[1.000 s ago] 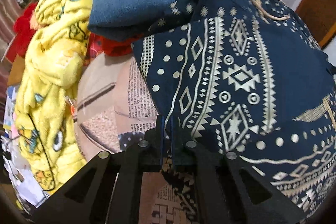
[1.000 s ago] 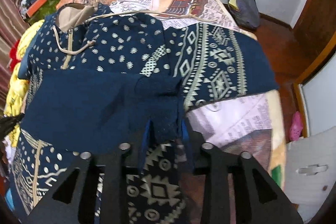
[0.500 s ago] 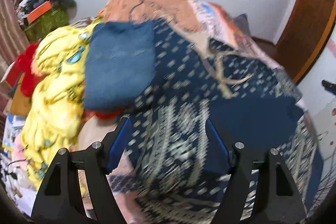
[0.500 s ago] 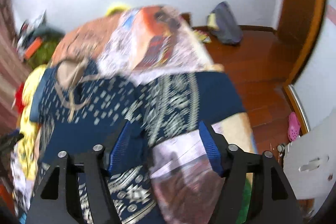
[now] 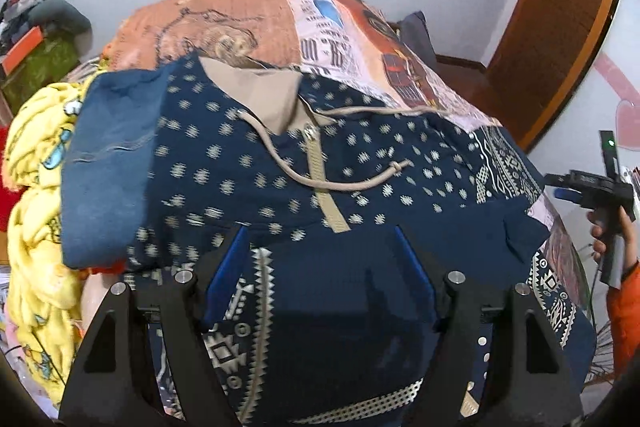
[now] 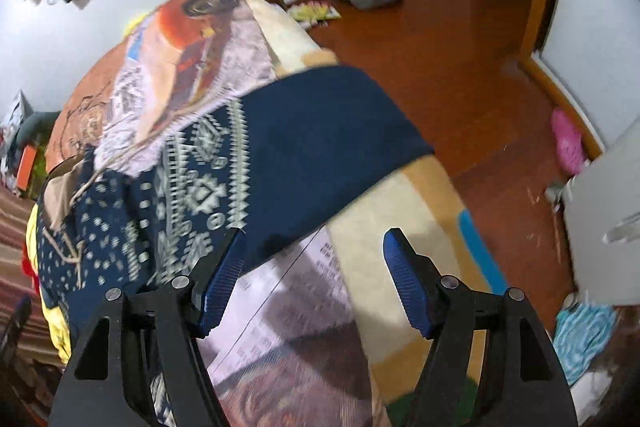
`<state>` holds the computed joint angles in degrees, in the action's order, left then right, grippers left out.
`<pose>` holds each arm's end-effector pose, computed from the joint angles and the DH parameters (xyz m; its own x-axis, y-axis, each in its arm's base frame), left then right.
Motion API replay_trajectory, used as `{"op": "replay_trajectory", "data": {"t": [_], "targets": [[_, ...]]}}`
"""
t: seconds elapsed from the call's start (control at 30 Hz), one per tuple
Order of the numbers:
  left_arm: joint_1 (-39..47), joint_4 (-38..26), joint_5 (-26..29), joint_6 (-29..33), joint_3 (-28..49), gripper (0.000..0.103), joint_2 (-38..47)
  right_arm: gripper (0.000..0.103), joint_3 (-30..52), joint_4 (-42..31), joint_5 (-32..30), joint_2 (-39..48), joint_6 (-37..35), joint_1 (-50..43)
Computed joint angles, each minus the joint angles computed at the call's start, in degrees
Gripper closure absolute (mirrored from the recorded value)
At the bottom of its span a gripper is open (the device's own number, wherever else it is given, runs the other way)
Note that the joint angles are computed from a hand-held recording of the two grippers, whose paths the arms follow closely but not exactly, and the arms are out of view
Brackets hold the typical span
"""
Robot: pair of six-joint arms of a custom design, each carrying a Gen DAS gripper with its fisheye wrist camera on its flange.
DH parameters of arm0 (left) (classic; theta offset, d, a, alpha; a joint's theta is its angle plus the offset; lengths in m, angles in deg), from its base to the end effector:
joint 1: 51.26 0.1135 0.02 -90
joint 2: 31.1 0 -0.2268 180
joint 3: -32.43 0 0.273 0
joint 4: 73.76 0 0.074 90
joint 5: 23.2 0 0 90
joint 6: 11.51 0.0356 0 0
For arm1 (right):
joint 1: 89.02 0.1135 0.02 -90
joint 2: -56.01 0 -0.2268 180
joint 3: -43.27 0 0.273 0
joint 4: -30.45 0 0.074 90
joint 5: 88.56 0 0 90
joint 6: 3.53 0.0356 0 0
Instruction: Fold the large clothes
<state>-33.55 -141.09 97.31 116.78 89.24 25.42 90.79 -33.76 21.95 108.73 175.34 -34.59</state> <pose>0.2043 0.0463 0.2077 -0.7339 0.3260 -0.5958 0.4859 0.8650 -0.1252 0.1220 0.1491 0.1687 -0.7008 0.6299 -0.3349 0.5308 0.7740 0.3451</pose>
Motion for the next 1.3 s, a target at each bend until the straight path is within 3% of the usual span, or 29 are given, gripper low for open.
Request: {"op": "replay_trajectory", "data": {"t": [0.1, 0.3, 0.4, 0.47, 0.5, 0.8, 0.97, 1.13, 1.3], "targets": [[-1.67, 1.01, -1.15, -0.87, -0.85, 0.031, 0.48, 0.035, -3.84, 6.20, -2.37, -1.14, -2.73, -4.14], [-3.87, 5.47, -5.44, -2.46, -4.12, 0.031, -1.29, 0.038, -5.64, 10.73, -0.88, -0.82, -6.43, -9.13], [-3.55, 5.94, -5.97, -2.14, -4.71, 0.031, -1.43, 0.059, -4.66, 10.75, -0.18, 0.55, -7.19, -10.70], [-3.32, 6.01, -6.31, -1.82, -5.04, 0.031, -1.68, 0.090, -2.32, 8.67, 1.08, 2.54, -7.56, -10.80], [-3.04, 5.75, -6.31, -1.53, -5.13, 0.031, -1.83, 0.095, -0.49, 6.98, 1.64, 3.41, -8.36, -10.22], [1.45, 1.76, -3.51, 2.26, -5.07, 0.031, -5.39, 0.096, 19.77, -10.99, 16.65, 9.49, -8.41, 3.10], [4.48, -1.94, -1.00, 5.21, -4.26, 0.031, -7.08, 0.097, 33.83, -13.25, 22.83, 17.63, -12.39, 11.15], [7.91, -5.58, 1.41, 8.97, -3.64, 0.031, -8.42, 0.097, 41.86, -7.20, 20.24, 27.08, -20.04, 14.86], [11.21, -7.92, 2.64, 12.97, -3.43, 0.031, -8.42, 0.097, 43.86, 3.62, 9.54, 36.30, -24.48, 15.21]]}}
